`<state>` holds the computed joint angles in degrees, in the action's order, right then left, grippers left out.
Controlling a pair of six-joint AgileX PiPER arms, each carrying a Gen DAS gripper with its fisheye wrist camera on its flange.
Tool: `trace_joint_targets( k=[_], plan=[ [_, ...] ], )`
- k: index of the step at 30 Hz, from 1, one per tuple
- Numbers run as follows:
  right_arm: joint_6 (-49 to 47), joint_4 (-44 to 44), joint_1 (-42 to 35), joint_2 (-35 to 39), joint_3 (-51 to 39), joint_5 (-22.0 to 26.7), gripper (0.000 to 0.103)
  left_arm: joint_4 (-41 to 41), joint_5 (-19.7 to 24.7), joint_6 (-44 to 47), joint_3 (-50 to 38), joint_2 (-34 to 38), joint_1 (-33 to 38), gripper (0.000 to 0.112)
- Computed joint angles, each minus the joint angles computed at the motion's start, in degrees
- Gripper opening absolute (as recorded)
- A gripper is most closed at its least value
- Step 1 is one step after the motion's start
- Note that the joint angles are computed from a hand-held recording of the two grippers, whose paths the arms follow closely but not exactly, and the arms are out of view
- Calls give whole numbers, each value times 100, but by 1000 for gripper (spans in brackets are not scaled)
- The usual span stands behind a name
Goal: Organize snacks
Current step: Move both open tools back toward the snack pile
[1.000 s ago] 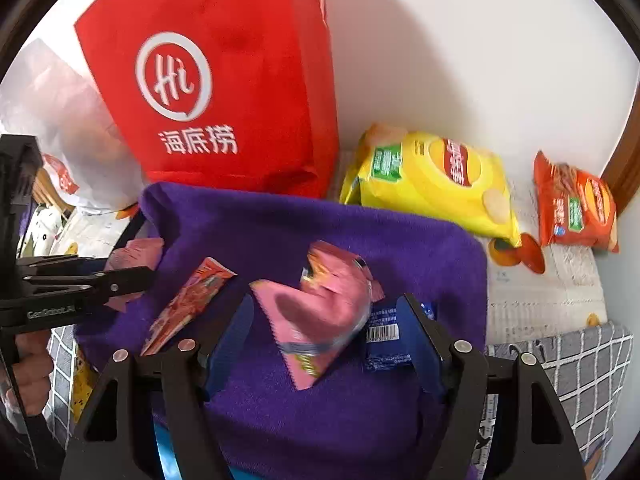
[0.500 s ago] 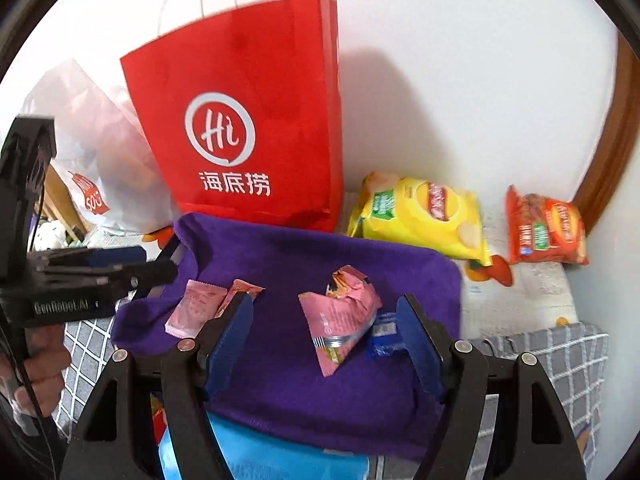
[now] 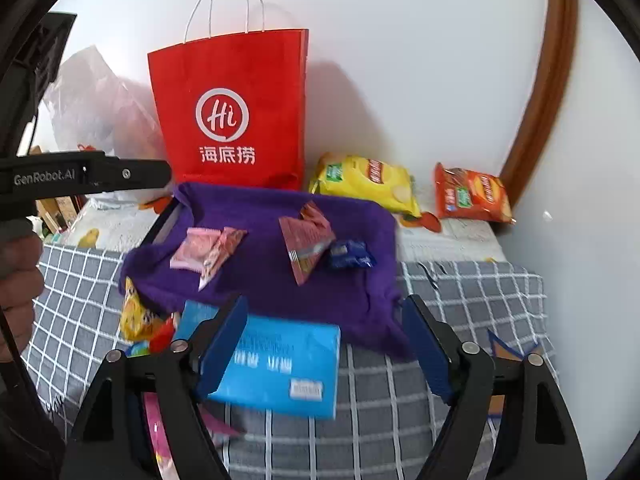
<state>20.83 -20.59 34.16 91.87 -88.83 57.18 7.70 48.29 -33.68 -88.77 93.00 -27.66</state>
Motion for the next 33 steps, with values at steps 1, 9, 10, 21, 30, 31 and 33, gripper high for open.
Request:
trace_joint_targets(
  k=[1, 9, 10, 21, 30, 31, 33],
  plan=[
    [177, -112, 80, -155, 172, -52, 84, 58, 25, -55, 99, -98, -66, 62],
    [236, 623, 5, -1070, 1314, -734, 84, 967, 139, -1121, 1440, -1130, -681, 62],
    [345, 541, 61, -1112, 1391, -738, 83, 990, 104, -1202, 1599, -1234, -702, 62],
    [985, 184, 999, -1635, 2574, -1123, 83, 1905, 145, -2948, 3526, -2370, -1368, 62],
    [1042, 326, 1611, -1421, 3025, -1639, 83, 1878, 78, -3616, 4541, -3046, -1511, 62],
    [1012, 382, 1630, -1365, 3047, -1697, 83, 1891, 86, -3690, 4606, -3115, -1537, 62],
    [1016, 396, 1677, -1313, 3124, -1845, 83, 1890, 41, -3828, 4792, -3314, -1566, 62]
  ],
)
